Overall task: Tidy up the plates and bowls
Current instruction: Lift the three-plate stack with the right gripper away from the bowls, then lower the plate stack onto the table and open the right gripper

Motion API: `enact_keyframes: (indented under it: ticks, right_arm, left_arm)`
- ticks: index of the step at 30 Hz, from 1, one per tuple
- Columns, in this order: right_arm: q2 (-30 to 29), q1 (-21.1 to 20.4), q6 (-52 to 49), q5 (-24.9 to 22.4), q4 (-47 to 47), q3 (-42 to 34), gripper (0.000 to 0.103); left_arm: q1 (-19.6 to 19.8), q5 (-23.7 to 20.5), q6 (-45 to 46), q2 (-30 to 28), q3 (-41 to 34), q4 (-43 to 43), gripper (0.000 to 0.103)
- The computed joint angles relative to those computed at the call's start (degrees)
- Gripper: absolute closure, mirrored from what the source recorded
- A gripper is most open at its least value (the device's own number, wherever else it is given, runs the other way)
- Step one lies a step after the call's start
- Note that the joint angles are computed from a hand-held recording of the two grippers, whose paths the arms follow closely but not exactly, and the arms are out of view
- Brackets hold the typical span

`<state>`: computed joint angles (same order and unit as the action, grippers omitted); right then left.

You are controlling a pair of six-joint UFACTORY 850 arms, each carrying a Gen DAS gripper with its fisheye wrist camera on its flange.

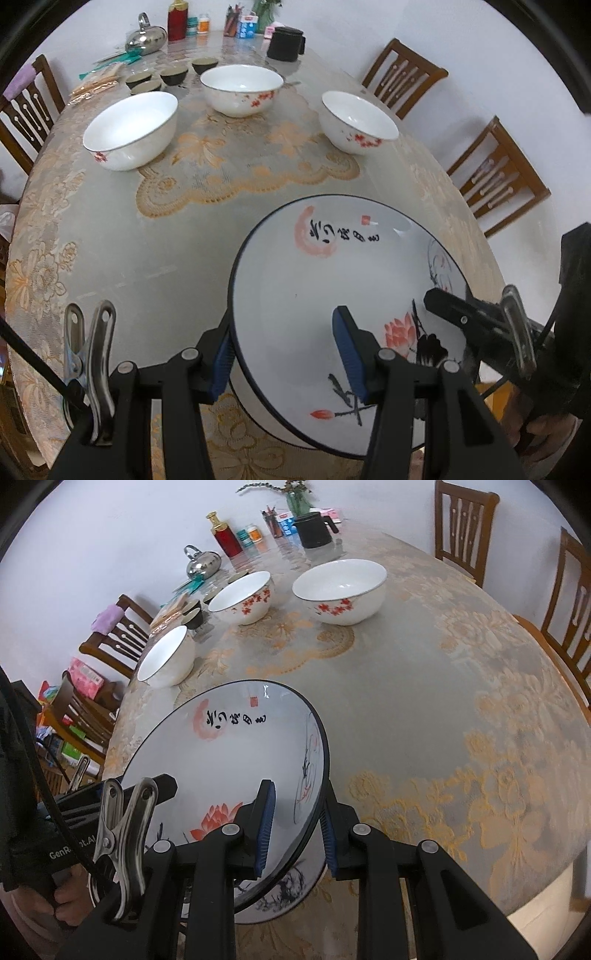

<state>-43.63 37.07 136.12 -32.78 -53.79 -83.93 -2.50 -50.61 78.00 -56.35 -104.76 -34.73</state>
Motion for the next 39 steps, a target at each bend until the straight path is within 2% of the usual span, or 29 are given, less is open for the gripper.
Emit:
enact_keyframes:
  ticks: [20,24,31,39]
  right_arm:
    - [-1.27,1.72,2.36,0.18,3.05,-0.12,0.077]
    - [-2.46,1.82,-2.67,-1.99,7.52,-2.27,0.078]
    - [-2.72,1.74,-5.19,-2.61,11.18,-2.32,0.083]
    - [-3.84,1.78,-10.21,-6.54,13.98,-4.7,0.083]
  left_arm:
    - [-0.2,1.9,-2.21,-0.96,1.74,4.89,0.05]
    - [-0.26,2.69,-1.41,-0.76,2.56,4.36,0.05]
    - [-0.83,4.56,-0.47,-0.05,4.07,4.61,0.05]
    - [-1.14,3.89,-2.47,-0.3,3.24,6.55,0.05]
